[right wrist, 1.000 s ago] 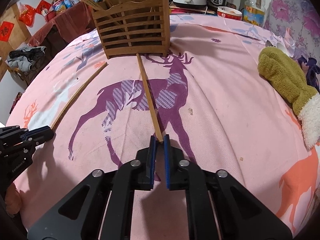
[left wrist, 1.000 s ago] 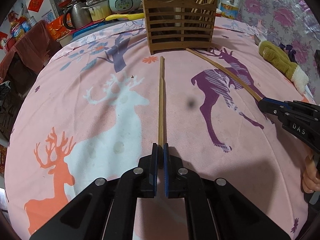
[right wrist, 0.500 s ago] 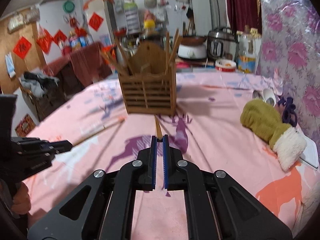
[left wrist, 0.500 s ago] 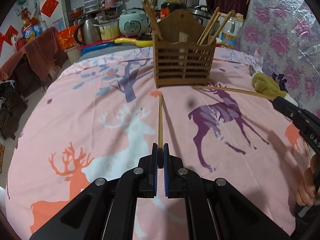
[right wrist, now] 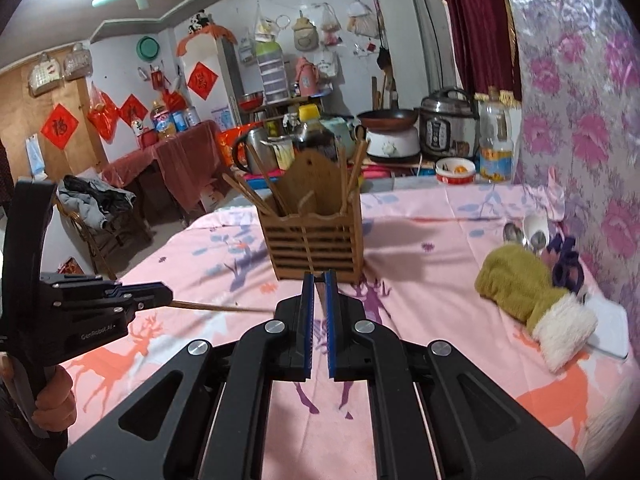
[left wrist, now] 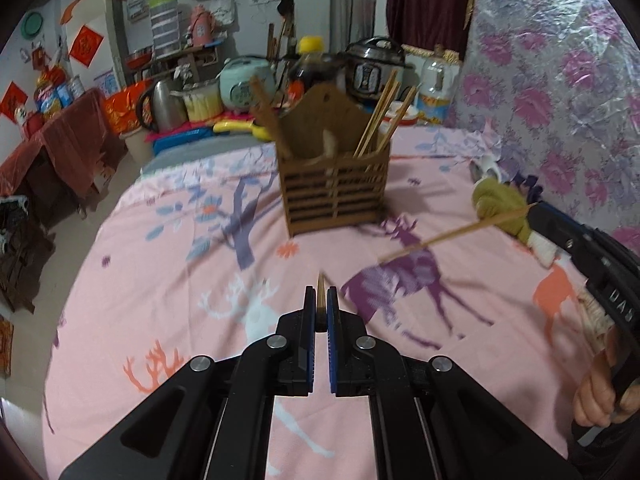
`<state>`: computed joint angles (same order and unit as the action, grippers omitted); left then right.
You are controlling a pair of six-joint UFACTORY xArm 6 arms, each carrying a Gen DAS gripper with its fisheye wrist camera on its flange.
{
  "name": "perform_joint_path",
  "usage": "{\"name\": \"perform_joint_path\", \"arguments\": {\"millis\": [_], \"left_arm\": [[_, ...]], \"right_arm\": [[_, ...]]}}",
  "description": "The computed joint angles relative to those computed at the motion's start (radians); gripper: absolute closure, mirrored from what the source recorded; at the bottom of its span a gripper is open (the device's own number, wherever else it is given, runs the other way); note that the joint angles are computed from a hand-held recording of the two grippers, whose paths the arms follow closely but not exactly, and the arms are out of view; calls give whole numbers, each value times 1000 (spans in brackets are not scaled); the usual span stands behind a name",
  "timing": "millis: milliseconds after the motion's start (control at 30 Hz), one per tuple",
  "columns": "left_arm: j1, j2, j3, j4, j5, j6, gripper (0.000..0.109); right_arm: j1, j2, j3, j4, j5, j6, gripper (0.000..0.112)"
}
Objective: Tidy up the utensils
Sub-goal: 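Lift both held chopsticks and carry them over the wooden utensil holder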
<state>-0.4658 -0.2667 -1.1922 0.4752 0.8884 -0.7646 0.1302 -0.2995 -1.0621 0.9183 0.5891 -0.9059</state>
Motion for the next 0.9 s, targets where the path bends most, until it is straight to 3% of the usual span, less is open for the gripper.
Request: {"name": "perform_joint_path", "arguments": {"millis": [500, 900], "left_arm": [[19, 187, -343, -31, 66, 124, 103], [111, 448, -784, -98, 140, 243, 103]], "right_arm": [[53, 72, -177, -83, 9, 70, 106], [89, 327, -545, -198, -3, 266, 106]]}}
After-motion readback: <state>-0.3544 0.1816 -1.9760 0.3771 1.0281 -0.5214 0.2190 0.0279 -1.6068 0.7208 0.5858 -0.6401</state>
